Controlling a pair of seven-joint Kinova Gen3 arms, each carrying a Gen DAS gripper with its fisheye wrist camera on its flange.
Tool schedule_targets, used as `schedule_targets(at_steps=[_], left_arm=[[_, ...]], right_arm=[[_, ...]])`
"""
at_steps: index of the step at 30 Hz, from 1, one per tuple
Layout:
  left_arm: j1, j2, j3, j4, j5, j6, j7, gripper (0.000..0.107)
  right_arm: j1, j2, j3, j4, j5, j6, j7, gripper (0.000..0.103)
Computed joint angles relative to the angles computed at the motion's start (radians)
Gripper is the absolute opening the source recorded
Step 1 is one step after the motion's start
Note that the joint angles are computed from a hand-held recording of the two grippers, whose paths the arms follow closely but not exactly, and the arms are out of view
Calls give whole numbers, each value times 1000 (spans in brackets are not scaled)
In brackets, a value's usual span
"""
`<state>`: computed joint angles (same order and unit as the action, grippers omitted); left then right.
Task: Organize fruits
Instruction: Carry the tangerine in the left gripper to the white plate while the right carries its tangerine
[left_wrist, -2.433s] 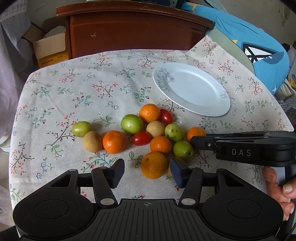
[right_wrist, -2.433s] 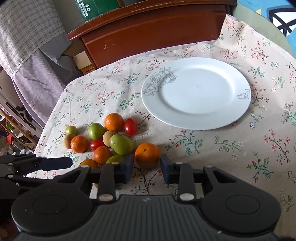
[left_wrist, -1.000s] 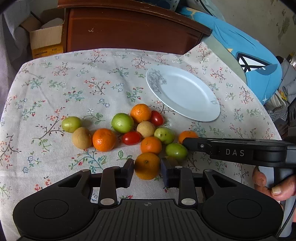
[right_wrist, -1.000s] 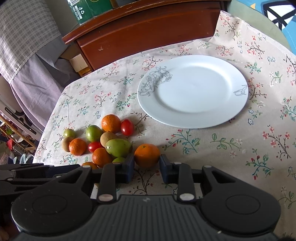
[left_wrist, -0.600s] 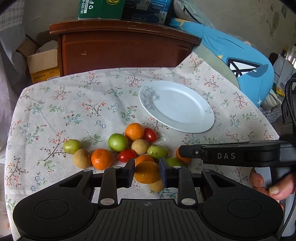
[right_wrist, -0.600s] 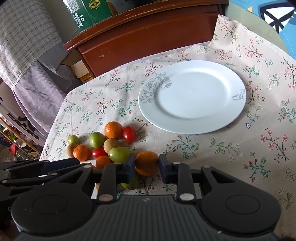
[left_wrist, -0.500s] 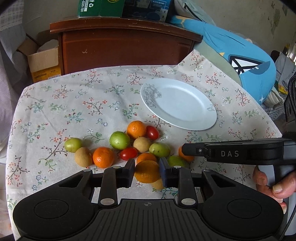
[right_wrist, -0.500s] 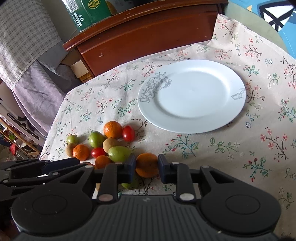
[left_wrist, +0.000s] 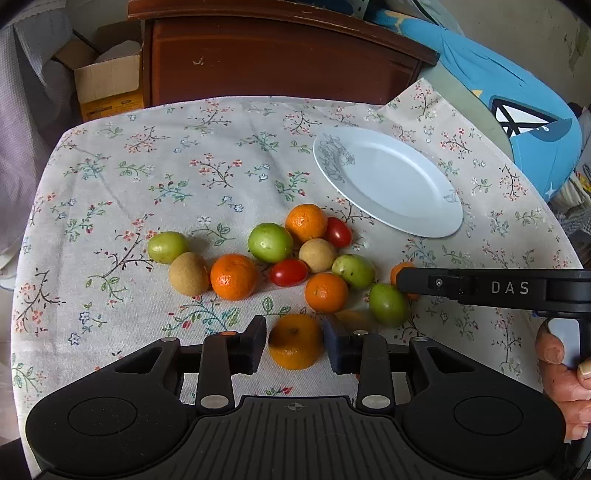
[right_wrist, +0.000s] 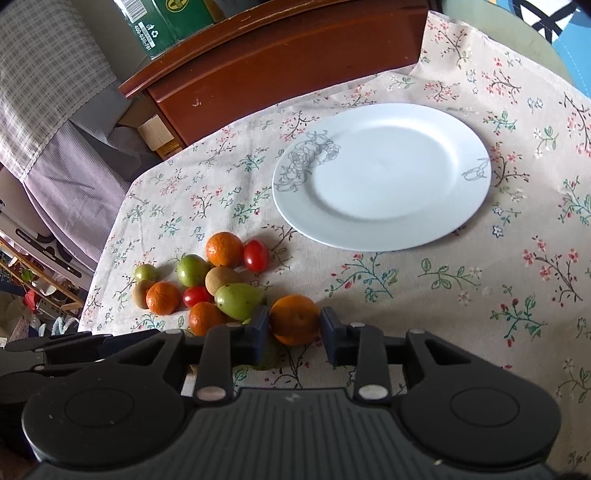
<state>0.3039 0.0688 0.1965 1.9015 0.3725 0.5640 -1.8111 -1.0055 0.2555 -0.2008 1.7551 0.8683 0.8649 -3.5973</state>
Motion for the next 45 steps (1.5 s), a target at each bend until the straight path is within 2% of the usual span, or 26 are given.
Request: schedule_targets(at_steps=[4, 12, 15, 22, 26, 29, 33, 45], left_arm=[[15, -6, 5, 9, -34, -16, 7, 30], [50, -31, 6, 29, -157, -91, 137, 30], [50, -40, 10, 34, -139, -115, 117, 30], [42, -11, 22, -14, -26, -131, 21, 30], [31, 26, 43, -55, 50, -139, -53, 30], [46, 61, 56, -85, 31, -168, -66, 30], [36, 114, 86, -132, 51, -167, -103, 30], [65, 231, 104, -230, -16, -158, -35, 30]], right_arm=[[-2, -1, 2, 10, 17, -12, -19, 32], [-12, -1, -2, 7, 40, 8, -26, 29], [-25, -3, -3, 3, 65, 37, -47, 29], [-22, -33, -20, 6, 111, 92, -86, 29], [3, -49, -32, 7, 90, 115, -90, 29], [27, -57, -33, 11, 66, 119, -90, 29], [47, -58, -30, 12, 63, 142, -105, 29], [87, -57, -22, 33, 53, 137, -168, 29]])
